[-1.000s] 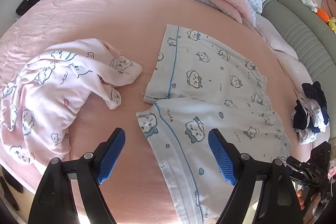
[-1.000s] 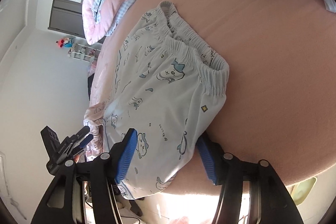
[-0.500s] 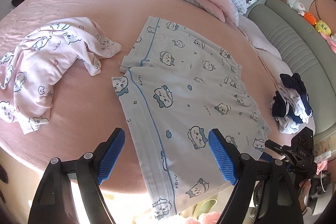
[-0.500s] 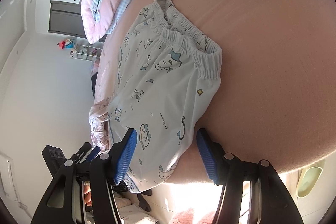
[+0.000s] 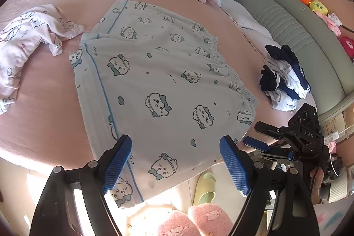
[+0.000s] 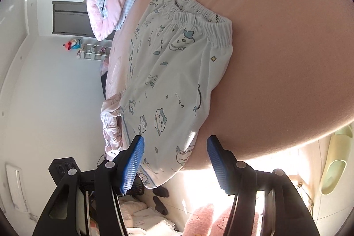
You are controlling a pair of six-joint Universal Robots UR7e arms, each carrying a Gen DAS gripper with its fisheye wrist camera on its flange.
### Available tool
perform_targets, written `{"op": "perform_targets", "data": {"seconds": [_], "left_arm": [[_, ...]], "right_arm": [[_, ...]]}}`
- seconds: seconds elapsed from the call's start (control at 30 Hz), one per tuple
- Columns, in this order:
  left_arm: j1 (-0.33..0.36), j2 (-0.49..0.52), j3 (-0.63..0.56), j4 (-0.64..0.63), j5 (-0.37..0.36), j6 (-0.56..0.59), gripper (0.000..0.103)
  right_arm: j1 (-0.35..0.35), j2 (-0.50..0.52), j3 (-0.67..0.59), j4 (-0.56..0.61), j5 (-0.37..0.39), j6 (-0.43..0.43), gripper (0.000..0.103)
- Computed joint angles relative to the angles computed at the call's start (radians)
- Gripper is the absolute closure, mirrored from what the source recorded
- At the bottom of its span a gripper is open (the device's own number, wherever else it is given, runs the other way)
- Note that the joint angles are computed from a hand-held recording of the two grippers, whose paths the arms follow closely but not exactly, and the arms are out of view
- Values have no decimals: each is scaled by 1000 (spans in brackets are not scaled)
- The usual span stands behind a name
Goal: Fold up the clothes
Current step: 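Move both open tools along the pants toward the leg hems, then close the right tool on the pants edge while the left tool grasps the hem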
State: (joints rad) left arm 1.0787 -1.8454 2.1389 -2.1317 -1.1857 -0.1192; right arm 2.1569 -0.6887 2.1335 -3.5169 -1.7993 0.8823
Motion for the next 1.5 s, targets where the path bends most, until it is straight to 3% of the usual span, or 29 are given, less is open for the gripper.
{"op": "perform_targets", "data": {"seconds": [0.27,0.43,0.57,1.0,1.1,1.23,1.33,1.5], "left_arm": [[-1,8,57,-161,-27,-153,22],[-42,8,102,-214,69,-242,22],[-20,17,112,-225,48,-313,22],[-63,-23,161,-228,70,-308,18],[-46,-34,162,-252,43,-311,18],[-22,-36,153,-238,-6,-306,18],[-11,-34,145,-216,-29,-298,18],[15,-29,137,-209,-85,-284,18]], "right_arm": [[-12,65,-54,4,93,6,45],[11,103,-92,-1,60,26,44],[17,129,-120,-9,42,29,44],[15,141,-153,6,53,8,45],[35,129,-184,60,11,-39,51],[59,106,-245,199,-57,-123,68],[54,109,-259,178,-22,-155,70],[44,108,-270,199,-4,-130,74]]}}
